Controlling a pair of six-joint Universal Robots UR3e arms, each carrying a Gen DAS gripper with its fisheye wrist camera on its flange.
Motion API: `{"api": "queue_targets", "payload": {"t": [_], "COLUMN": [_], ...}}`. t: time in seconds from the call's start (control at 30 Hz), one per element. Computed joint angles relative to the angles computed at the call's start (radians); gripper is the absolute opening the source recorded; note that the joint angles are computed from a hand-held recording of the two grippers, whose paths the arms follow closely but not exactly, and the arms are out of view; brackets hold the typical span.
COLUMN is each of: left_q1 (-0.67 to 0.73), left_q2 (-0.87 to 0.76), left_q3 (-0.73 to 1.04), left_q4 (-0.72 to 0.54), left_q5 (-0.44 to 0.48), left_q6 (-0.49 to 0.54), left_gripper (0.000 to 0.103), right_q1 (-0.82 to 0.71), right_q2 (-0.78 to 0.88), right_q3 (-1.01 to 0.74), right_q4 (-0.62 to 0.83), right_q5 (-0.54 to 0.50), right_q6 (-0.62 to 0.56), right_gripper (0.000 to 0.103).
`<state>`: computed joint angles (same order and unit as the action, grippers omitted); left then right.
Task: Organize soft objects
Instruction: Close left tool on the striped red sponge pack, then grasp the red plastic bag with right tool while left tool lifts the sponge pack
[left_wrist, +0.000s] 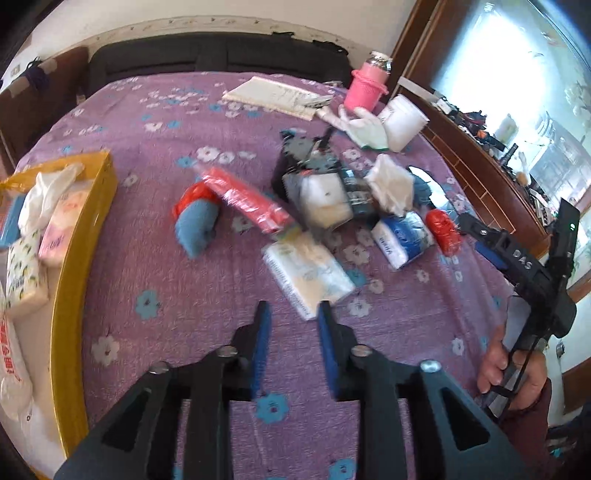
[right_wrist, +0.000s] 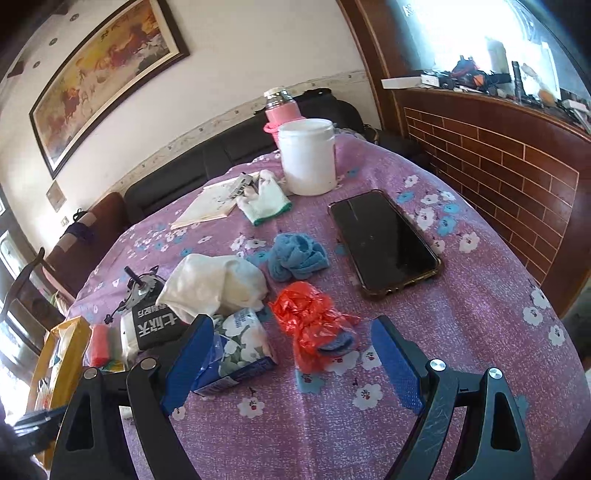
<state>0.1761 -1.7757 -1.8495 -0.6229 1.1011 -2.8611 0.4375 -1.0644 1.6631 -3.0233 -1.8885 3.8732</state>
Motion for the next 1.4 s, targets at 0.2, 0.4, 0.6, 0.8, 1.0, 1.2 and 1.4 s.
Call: {"api": "queue_targets", "payload": {"t": [0.2,0.4,0.6,0.8,1.0,1.2,1.4], "left_q1": [0.032,-0.038,-0.010,0.039,0.147,0.308,0.524], "left_q2": [-0.121,-0.358,-0.456,-0.306,-0.060,0.164,0.336], "left_q3": [0.145,0.454,0.551,0.359,0.115,-0.047,-0.129], "left_q4": [-0.040,-0.128,-0.171,-0.159,-0.200,-0.324,-0.543], "left_q5": [-0.079,-0.060,-0.119,-0.211,-0.339,-0.408,-0.439], "left_q6": [-0.131,-0.227,-0.266,-0.152,-0.014,0.153,0.348], "left_gripper": [0.065,0.072,0.026,0.016,0.016,0.016,0.017], "right_q1": [-0.001,-0.010,-0.035,-0.108,-0.187,-0.134,-0.138], "right_q2": [-0.008,-0.008,-0.024,-0.080,-0.108,-0.029,0.076], "right_q3": [0.011,0.015,0.060,0.214,0.283,-0.024,-0.210], "right_q4": [0.006,0.005,-0.048,-0.187,-0.190,0.133,0.352], "right_q5": [-0.010,0.008,0.032,0.107,0.212,0.172,0.207], "right_q6": [0.022,0.016,0.036,0.140,0.202,-0.010,-0.097], "right_gripper": [0.090,0.090,0.090,0.090,0.090,0.090,0.044]}}
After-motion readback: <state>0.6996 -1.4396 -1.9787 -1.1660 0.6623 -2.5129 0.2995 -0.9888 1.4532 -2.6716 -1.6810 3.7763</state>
